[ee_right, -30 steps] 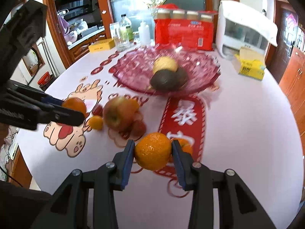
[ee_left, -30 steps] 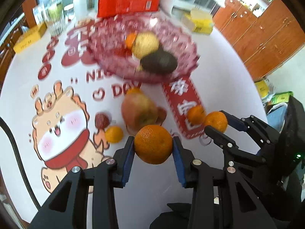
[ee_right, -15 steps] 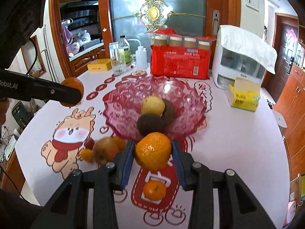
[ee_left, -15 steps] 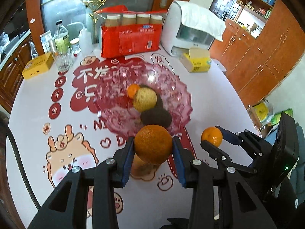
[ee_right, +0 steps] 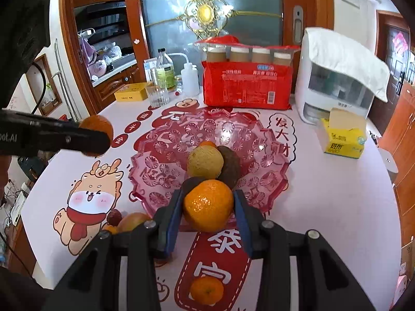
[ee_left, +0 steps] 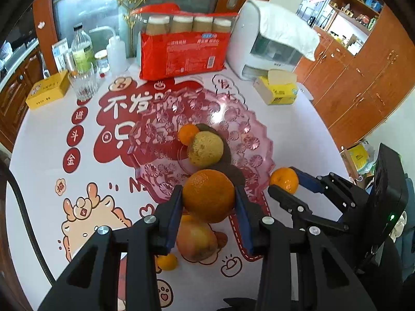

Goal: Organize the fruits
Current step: 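Lift and carry both held oranges over the pink bowl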

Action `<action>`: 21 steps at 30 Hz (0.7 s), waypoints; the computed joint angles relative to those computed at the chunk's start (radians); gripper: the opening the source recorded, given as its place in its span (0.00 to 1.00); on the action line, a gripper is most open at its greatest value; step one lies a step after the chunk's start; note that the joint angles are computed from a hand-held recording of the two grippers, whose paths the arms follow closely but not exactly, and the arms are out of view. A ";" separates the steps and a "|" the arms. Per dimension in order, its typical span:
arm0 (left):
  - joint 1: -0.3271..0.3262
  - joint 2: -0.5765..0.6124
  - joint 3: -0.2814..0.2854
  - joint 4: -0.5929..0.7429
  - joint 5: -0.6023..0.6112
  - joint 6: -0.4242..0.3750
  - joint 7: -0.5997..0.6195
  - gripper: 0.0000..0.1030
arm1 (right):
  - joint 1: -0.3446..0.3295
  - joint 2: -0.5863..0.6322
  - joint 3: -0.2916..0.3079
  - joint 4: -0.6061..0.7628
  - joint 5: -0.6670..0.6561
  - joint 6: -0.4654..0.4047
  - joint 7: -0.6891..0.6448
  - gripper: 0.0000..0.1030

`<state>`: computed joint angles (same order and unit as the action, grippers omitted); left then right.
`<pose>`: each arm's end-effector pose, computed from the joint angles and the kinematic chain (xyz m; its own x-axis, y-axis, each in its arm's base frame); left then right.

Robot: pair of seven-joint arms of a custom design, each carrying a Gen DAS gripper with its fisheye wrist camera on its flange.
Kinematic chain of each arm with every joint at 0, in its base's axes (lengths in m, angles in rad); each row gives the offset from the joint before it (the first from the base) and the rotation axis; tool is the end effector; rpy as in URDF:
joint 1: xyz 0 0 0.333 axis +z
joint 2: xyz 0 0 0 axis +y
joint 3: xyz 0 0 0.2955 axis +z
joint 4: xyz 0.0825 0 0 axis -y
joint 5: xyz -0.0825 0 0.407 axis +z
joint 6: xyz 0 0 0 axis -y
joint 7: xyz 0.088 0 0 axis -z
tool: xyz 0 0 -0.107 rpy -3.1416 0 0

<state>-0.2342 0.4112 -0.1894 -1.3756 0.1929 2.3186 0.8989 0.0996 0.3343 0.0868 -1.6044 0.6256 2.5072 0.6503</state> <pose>0.6844 -0.2766 0.5210 0.1292 -0.9650 0.2282 -0.8542 -0.2252 -0.4686 0.7052 0.1210 0.4722 0.6476 -0.7609 -0.0396 -0.5718 -0.4510 -0.6854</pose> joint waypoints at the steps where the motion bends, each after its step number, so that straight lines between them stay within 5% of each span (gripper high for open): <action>1: 0.004 0.012 -0.001 0.010 -0.008 -0.004 0.004 0.36 | 0.002 0.014 -0.003 0.015 -0.007 -0.007 0.013 0.38; 21: 0.012 0.260 0.008 0.262 -0.081 -0.102 0.010 0.37 | -0.012 0.226 0.003 0.236 -0.110 -0.086 0.188 0.39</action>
